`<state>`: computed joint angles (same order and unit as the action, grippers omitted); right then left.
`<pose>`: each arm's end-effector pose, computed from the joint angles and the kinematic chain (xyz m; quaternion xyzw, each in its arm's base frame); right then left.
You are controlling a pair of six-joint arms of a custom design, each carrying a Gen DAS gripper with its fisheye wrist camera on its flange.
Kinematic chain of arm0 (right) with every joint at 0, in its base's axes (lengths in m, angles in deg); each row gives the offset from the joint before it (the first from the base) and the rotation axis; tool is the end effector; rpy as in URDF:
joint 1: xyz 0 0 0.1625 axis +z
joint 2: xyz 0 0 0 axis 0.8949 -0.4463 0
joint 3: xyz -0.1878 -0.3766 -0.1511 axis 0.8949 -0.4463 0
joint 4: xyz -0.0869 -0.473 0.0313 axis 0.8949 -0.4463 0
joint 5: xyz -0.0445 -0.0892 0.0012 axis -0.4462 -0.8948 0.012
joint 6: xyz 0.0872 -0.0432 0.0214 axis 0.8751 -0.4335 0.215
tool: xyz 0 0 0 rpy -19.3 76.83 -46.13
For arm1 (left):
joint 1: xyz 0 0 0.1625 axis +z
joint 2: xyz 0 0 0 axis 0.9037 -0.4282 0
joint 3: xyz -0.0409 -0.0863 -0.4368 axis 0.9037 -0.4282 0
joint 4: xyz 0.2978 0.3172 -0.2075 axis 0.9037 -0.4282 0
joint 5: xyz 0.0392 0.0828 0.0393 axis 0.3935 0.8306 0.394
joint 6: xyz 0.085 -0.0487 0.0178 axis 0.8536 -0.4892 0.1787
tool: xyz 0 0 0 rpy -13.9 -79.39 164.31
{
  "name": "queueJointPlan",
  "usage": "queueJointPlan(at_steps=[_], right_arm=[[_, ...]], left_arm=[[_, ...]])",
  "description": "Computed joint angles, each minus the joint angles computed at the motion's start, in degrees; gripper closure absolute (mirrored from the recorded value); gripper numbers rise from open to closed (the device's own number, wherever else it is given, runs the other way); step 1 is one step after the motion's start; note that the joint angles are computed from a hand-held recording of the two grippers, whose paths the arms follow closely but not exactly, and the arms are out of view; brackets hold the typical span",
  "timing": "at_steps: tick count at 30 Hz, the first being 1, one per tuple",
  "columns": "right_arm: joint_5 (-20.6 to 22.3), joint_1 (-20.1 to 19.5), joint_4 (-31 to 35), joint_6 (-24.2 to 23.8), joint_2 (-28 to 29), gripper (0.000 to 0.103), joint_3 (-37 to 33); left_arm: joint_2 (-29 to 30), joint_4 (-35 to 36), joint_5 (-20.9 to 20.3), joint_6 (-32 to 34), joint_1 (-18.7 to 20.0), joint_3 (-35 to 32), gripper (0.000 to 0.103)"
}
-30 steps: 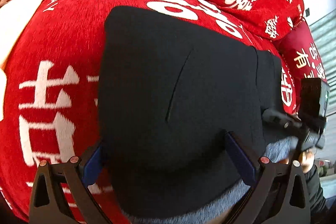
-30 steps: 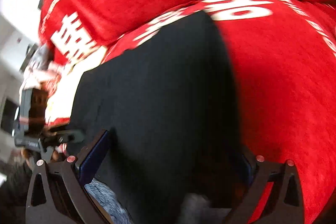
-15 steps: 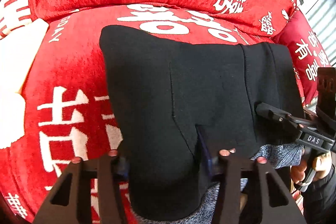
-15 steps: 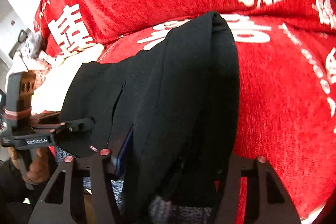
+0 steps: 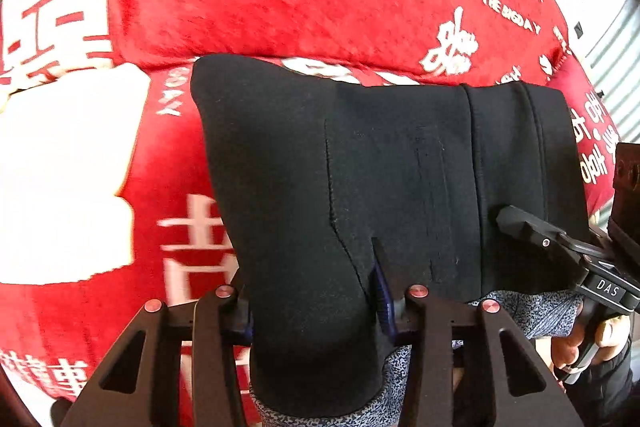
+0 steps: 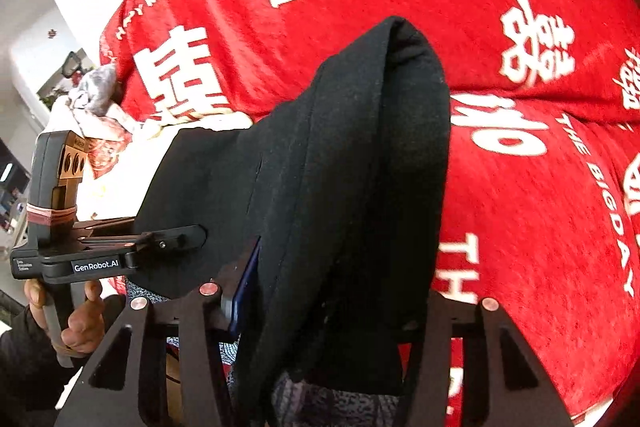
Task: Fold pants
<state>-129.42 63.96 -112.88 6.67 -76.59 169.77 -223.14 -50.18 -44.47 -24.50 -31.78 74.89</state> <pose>0.2977 -0.2438 0.0253 0.2444 -0.9262 0.2408 0.1562 -0.0530 -0.2598 0.2842 0.1087 0.9485 -0.2052 0.2152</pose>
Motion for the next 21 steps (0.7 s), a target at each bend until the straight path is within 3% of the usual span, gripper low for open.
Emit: queueJointPlan(at_steps=[6,9,21], right_arm=[[1.4,2.8,2.9,1.7,5.1,0.048,-5.4],[2.0,3.0,3.8,2.8,7.5,0.048,-7.3],[1.8,-1.6,5.8,5.9,12.3,0.048,-8.4]], left_arm=[[-3.6,7.8,2.2,-1.0,2.8,-3.7,0.058],[-4.3,8.3,2.5,0.5,5.5,-4.2,0.058],[3.2,-6.8,-1.0,13.1,19.9,-1.1,0.058]])
